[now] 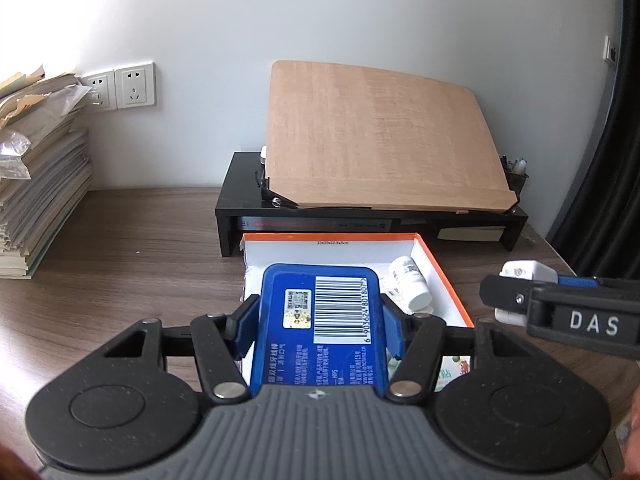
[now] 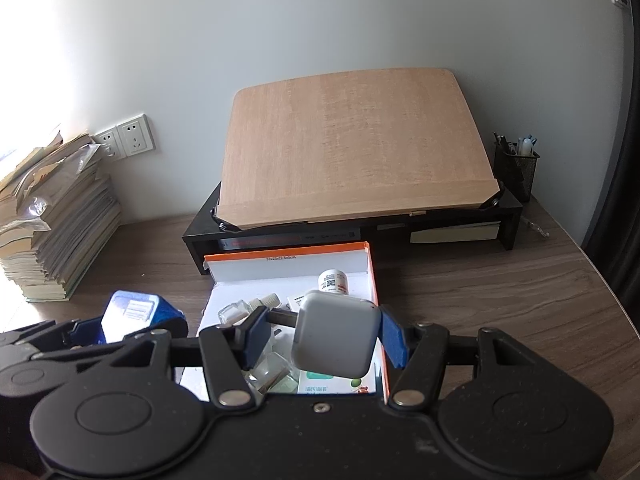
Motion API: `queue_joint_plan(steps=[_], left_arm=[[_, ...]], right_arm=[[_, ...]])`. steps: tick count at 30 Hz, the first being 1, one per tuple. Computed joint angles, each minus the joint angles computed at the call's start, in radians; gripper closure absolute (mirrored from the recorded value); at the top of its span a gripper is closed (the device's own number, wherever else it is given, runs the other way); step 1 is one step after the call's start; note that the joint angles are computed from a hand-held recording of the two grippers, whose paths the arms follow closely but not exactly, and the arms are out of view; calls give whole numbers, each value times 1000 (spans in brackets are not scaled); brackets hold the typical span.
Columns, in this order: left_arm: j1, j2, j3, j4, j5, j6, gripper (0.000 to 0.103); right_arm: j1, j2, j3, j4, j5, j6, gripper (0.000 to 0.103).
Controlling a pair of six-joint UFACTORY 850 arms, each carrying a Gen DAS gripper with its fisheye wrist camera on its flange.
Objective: Organize rigid objects
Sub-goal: 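Carry blue box with left tool while right tool carries white charger over tray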
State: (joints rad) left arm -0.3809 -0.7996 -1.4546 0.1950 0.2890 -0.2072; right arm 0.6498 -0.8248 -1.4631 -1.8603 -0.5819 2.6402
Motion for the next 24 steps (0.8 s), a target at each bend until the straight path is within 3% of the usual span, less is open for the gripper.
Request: queue_joint_plan(steps=[24], left_arm=[[16, -93, -153, 242, -91, -227, 42]], right_arm=[[-26, -86, -127, 113, 73, -135, 32]])
